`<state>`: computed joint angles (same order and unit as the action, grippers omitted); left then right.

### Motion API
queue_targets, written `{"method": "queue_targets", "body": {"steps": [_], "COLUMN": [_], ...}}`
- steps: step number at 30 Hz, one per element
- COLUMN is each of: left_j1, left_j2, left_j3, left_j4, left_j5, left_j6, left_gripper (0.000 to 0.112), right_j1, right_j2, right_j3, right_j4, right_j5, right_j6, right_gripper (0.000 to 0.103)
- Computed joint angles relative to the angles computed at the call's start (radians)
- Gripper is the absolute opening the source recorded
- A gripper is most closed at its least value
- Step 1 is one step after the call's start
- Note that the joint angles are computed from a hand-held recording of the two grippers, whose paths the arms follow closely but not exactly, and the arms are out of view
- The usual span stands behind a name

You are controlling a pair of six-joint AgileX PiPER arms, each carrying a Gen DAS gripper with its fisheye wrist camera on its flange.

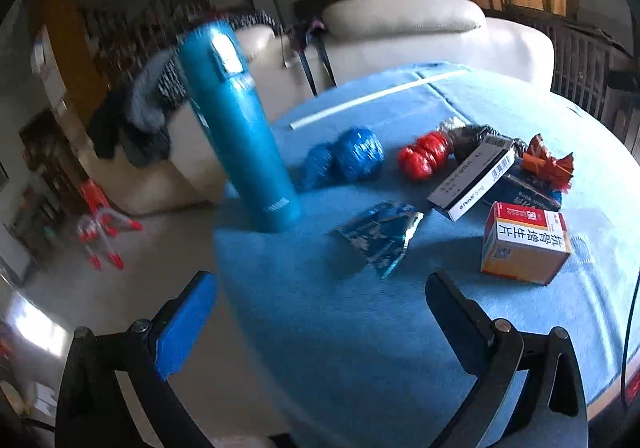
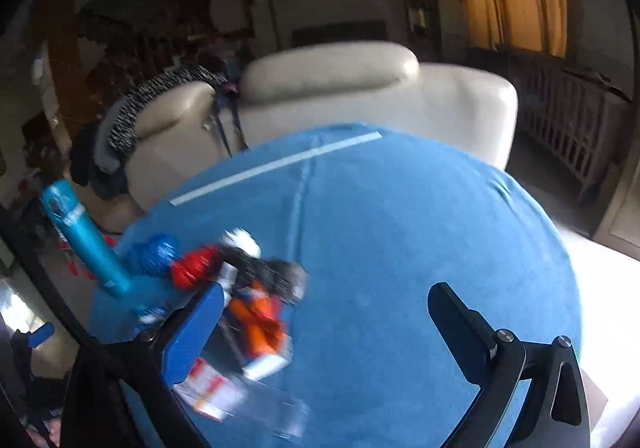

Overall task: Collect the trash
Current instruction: 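Move both tools toward the table and approach the clear plastic tray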

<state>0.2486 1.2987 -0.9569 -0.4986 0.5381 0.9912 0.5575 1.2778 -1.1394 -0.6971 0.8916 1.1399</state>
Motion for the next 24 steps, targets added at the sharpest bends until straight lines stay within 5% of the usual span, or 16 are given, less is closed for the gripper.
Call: {"method": "queue_targets", "body": {"steps": [7,15,24], "left_j1": [0.24,0.442,0.363], "left_j2": [-0.138,-0.19,-0.145], "left_j3": [0.004,-0.025,-0.061], "left_j4": [-0.222,-0.329,-0.266], "left_j5": [0.152,0.325,0.423], "left_j6": [0.281,0.389,0.305], "left_gripper": [0.103,0.103,0.103], "right_j1": [0.175,0.35,0.396], "right_j2": [0.073,0.135,-0.009], "right_j3": [-0.147,-0.3,-0.176], "right_j4": [-0.08,-0.193,-0.266], "right_j5": [0.063,0.111,0.242], "right_j6": [0.083,0.118,0.241], "right_gripper": [0.103,0.103,0.103]}}
